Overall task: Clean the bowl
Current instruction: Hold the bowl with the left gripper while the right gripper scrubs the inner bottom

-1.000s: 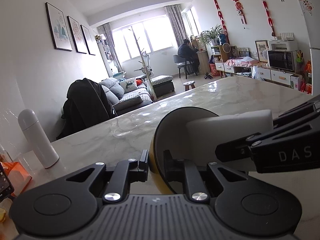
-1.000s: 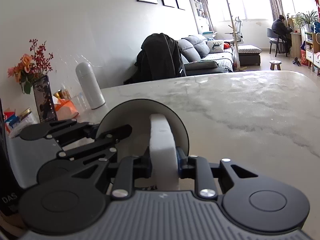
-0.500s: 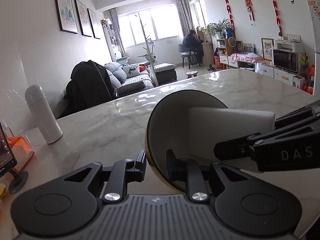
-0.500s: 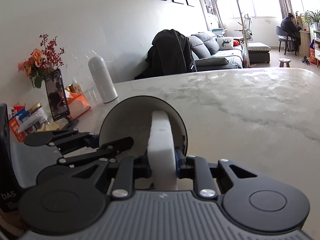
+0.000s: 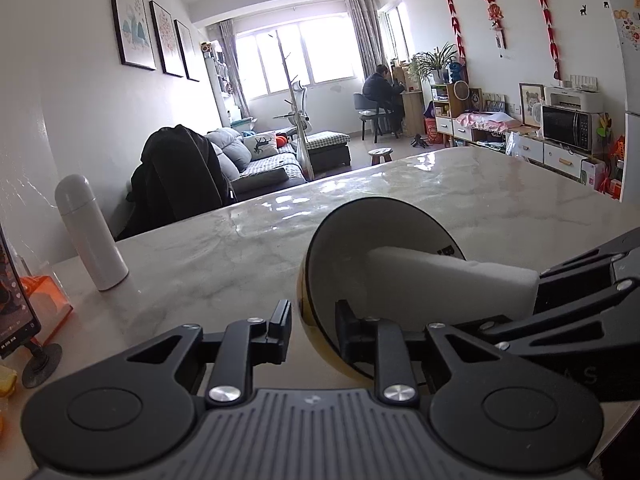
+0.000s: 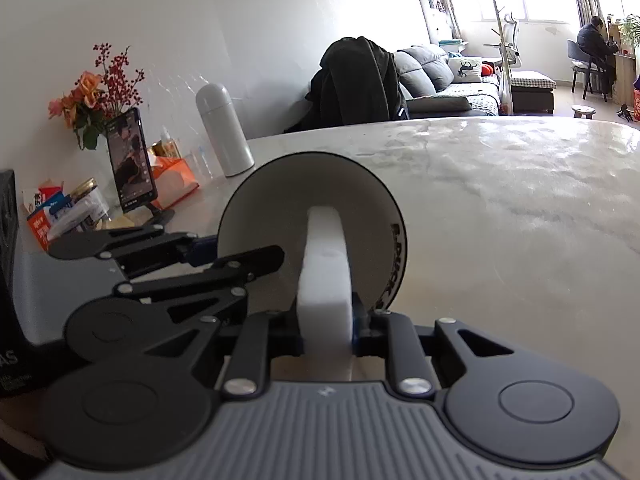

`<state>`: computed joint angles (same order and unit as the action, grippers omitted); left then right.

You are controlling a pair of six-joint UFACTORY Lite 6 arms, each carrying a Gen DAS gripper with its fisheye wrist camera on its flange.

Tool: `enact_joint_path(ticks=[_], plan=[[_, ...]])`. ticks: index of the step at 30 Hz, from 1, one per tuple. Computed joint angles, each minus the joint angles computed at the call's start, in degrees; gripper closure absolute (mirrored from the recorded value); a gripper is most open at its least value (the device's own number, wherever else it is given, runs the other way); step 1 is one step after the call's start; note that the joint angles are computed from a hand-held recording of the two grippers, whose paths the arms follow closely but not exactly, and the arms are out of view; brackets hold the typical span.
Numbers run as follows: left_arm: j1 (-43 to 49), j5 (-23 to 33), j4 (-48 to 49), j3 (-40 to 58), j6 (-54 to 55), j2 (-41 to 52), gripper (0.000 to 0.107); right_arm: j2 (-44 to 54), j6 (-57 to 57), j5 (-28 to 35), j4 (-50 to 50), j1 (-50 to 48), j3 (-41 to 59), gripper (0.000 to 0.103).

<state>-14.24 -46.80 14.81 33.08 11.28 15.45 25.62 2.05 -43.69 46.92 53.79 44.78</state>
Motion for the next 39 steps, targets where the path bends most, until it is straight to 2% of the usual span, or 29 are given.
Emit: enact_joint_path(ticks=[8,9,10,16,22,25,27,34,39], plan=[[-2.0,2.8,-1.4,5.8,0.9,3.6,0.083,0.6,-1.6,0.7,0.9,0.2,1.2,0.082],[-2.0,2.8,-1.5,6.2,0.5,4.1,0.096,0.6,-1.5,0.8,0.8,0.1,1.2,0.082],[-1.9,2.7,-1.6,6.5,0.1,4.5,0.098,0.5,-1.4,0.9,0.5,0.0,1.3,0.082],[-1.2,1.7,-2.0,5.9,0.5,4.9,0.098,0.2,-1.8,1.2,1.2,-0.1,1.5,0.078],[-0.7,0.8,-2.5,4.7,0.8,4.5,0.097,-0.6,-0.7,-1.8,1.4,-0.2,0.6,0.075],[0.1,0.1,-2.1,3.5,0.1,4.3,0.096,0.1,-1.4,-1.8,1.8,-0.4,1.4,0.076],[0.6,0.1,-1.8,3.0,-0.2,4.1,0.096,0.6,-1.9,-1.3,2.1,-0.3,1.9,0.081],[2.1,0.5,0.3,1.7,-1.8,3.0,0.095,0.0,-6.6,-2.2,6.5,1.0,2.9,0.082],[2.0,0.7,0.6,1.6,-1.9,2.6,0.094,0.9,-6.9,0.2,6.1,0.8,4.0,0.082]])
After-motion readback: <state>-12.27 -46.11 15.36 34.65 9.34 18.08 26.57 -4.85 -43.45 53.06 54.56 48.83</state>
